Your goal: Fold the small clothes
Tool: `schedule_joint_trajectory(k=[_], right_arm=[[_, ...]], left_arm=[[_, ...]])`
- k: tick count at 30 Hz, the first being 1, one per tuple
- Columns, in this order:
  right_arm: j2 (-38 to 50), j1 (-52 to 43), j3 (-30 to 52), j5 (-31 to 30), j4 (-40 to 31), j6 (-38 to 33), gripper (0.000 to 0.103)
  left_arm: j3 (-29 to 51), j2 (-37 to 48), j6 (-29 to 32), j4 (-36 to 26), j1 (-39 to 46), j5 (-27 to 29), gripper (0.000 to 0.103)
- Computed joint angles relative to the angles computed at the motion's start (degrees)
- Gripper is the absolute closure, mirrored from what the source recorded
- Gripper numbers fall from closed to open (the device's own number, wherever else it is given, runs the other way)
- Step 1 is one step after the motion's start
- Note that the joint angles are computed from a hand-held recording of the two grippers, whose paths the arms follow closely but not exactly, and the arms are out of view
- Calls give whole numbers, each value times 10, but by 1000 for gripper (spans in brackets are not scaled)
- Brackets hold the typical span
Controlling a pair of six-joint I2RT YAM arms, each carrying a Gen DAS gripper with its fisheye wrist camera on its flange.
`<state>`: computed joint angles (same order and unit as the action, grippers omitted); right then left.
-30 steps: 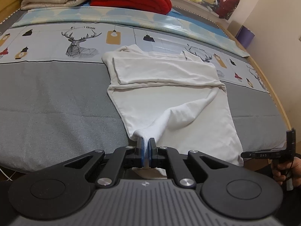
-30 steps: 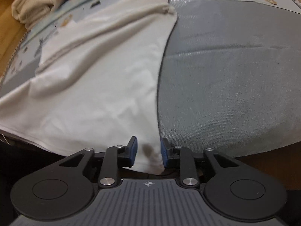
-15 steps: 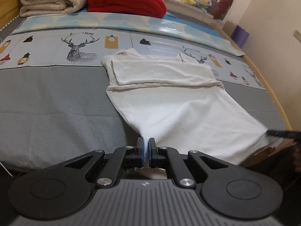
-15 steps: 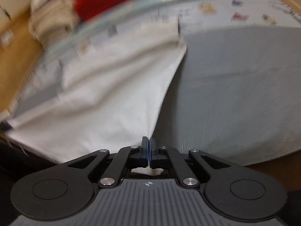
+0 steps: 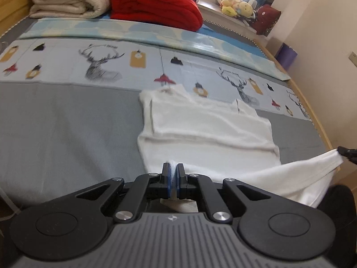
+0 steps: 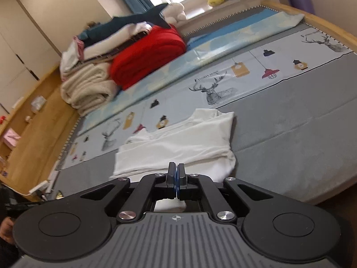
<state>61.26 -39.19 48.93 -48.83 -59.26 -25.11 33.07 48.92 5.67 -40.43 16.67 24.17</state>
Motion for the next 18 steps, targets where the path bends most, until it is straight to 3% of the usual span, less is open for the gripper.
schedule_joint_trajectory(k=[3,5,8,10,13,16,18], right_arm=[[68,139,-6,94,178,157,103],[166,204,31,169,257,215,103],[309,254,116,234,319,279,103],[385,264,153,261,387,355,103],[463,266,179,338,454,423,98],[507,257,215,269,411,425,98],[498,276,210,250,424,359,98]], left_arm=[[65,185,-44,129,-68,-61,98],[140,325,-58,183,-94,-96,98],[254,507,-100,236,-98,-104,98],[335,605,-157,224,-82,-99,96],[373,632,-191,227,-71,-129,96],[380,632,-155,226,-70,-117,95],[398,652,-124,200,-74,-132,95]])
